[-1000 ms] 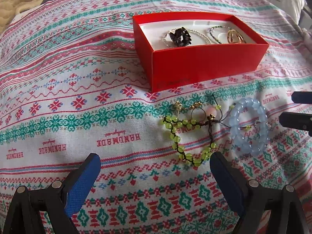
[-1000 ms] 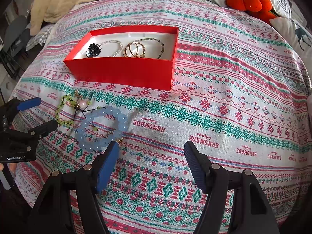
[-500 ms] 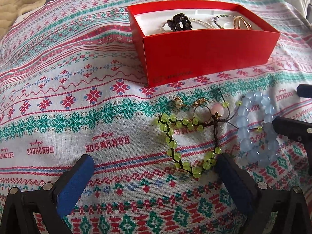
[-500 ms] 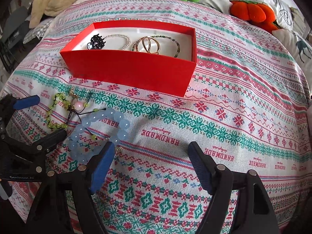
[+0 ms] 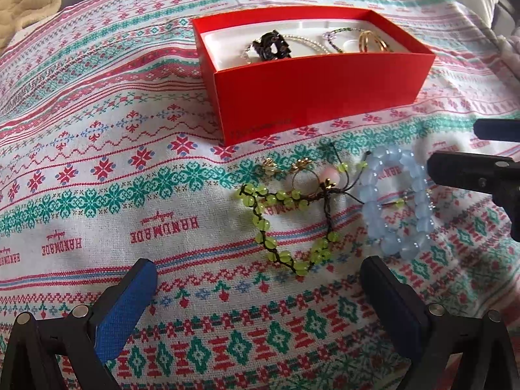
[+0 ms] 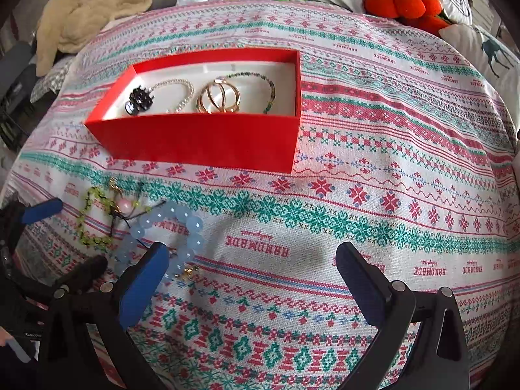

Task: Organize jewelry
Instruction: 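Withdraw both tools from the box toward the remaining jewelry, then grasp the green-beaded necklace with the left tool while the right tool grasps the pale blue bead bracelet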

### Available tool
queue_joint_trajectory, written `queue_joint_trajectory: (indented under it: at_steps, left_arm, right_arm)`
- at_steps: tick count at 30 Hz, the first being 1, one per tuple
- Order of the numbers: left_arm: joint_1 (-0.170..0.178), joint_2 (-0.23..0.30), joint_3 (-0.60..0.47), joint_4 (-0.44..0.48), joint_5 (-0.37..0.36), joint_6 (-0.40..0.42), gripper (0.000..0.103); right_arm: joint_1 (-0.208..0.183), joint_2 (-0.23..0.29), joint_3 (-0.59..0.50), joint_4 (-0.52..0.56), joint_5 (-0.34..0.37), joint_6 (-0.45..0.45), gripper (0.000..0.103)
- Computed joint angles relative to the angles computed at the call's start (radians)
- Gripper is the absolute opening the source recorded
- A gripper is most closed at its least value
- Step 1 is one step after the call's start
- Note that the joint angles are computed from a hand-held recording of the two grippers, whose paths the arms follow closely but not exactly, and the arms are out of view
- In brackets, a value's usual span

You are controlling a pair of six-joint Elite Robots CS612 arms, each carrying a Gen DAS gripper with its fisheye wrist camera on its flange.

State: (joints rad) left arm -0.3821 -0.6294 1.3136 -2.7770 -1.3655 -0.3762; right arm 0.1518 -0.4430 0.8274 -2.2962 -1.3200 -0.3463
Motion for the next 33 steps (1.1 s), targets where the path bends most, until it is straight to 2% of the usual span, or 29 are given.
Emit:
queue_joint_trajectory:
  at_steps: [4,6,8,13,15,16,18,19,24,26,33]
  left_arm:
    - [-0.006,-0.005,0.007,-0.034,0.021,-0.011,0.097]
    - [-0.002,-0.003,0.002,-0.033,0.005,-0.040,0.089]
    - [0.003,0.000,-0.004,-0.025,-0.008,-0.071,0.081]
    - [0.005,0.006,-0.021,0.003,0.012,-0.099,0.065]
    - [0.003,0.007,-0.027,0.026,0.029,-0.098,0.054]
    - [0.003,0.007,-0.030,0.035,0.034,-0.097,0.052]
    - [0.004,0.007,-0.032,0.046,0.040,-0.096,0.043]
    - [0.005,0.007,-0.032,0.047,0.040,-0.097,0.041]
    - [0.015,0.002,-0.025,0.039,0.012,-0.114,0.014]
    - [0.018,0.000,-0.025,0.043,0.002,-0.125,0.005]
    - [0.030,-0.010,-0.015,0.040,-0.047,-0.159,0.003]
  right_arm:
    - [0.009,-0.006,0.013,-0.008,-0.004,-0.032,0.099]
    - [0.017,-0.001,0.006,0.014,-0.026,-0.050,0.087]
    - [0.024,0.003,0.007,0.013,-0.062,-0.053,0.079]
    - [0.036,0.009,0.005,-0.018,-0.102,-0.062,0.070]
    - [0.040,0.012,-0.002,-0.016,-0.120,-0.070,0.059]
    - [0.041,0.012,0.000,-0.020,-0.122,-0.076,0.056]
    - [0.044,0.011,0.001,-0.021,-0.124,-0.089,0.043]
    - [0.045,0.010,0.002,-0.021,-0.126,-0.095,0.041]
    - [0.043,0.007,-0.002,0.005,-0.117,-0.113,0.016]
    - [0.042,0.008,-0.009,0.023,-0.114,-0.102,0.014]
    - [0.030,0.017,-0.053,0.111,-0.072,-0.050,0.012]
